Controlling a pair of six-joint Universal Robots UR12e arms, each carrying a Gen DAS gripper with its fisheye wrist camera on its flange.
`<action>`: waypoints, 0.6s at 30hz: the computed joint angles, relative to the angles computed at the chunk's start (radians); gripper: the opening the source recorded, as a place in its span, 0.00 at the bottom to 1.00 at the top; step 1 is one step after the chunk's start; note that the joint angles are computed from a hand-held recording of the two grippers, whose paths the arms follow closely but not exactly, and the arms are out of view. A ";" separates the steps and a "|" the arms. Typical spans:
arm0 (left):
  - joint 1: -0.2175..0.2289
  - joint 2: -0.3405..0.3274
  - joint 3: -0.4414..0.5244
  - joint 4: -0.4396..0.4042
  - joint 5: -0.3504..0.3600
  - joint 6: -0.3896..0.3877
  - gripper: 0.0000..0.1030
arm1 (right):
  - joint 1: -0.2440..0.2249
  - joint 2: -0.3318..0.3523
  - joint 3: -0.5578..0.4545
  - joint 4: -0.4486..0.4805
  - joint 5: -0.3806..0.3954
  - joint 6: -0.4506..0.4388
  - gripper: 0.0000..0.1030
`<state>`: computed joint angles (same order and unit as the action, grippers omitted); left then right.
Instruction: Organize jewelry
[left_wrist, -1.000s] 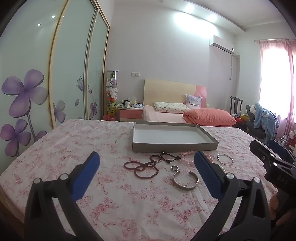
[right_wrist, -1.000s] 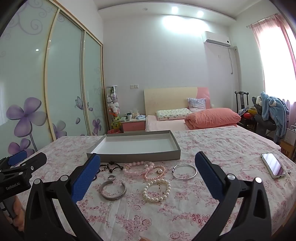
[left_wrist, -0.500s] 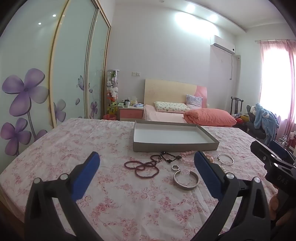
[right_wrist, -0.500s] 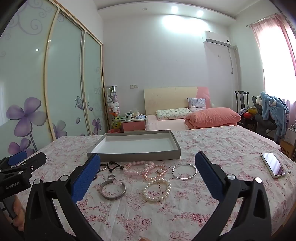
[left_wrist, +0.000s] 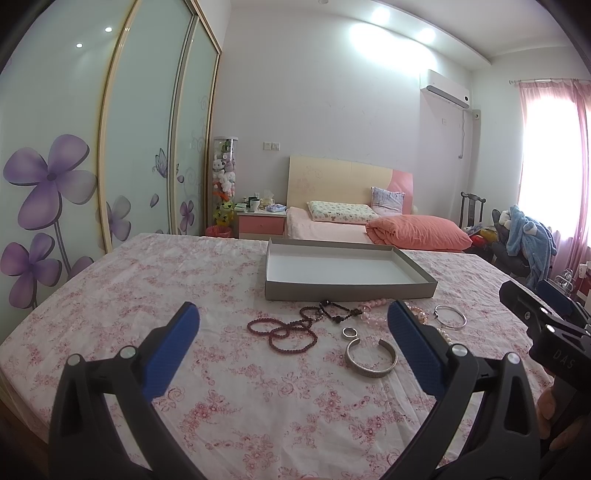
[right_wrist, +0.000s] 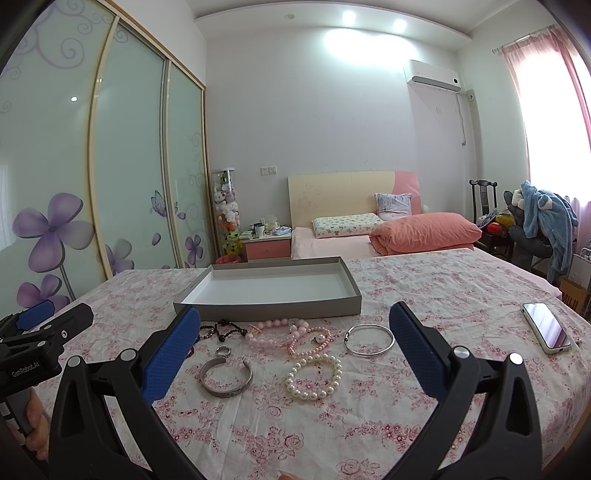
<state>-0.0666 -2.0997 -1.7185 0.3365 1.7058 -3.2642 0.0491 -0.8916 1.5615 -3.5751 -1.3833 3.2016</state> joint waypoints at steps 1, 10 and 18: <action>0.000 0.001 0.000 -0.001 0.001 -0.001 0.96 | 0.000 0.000 0.000 0.000 0.000 0.000 0.98; 0.001 -0.005 0.004 0.000 -0.005 0.000 0.96 | -0.001 0.000 0.000 0.002 0.001 0.001 0.98; 0.002 -0.004 0.004 -0.001 -0.005 -0.001 0.96 | -0.002 0.000 0.000 0.003 0.003 0.001 0.98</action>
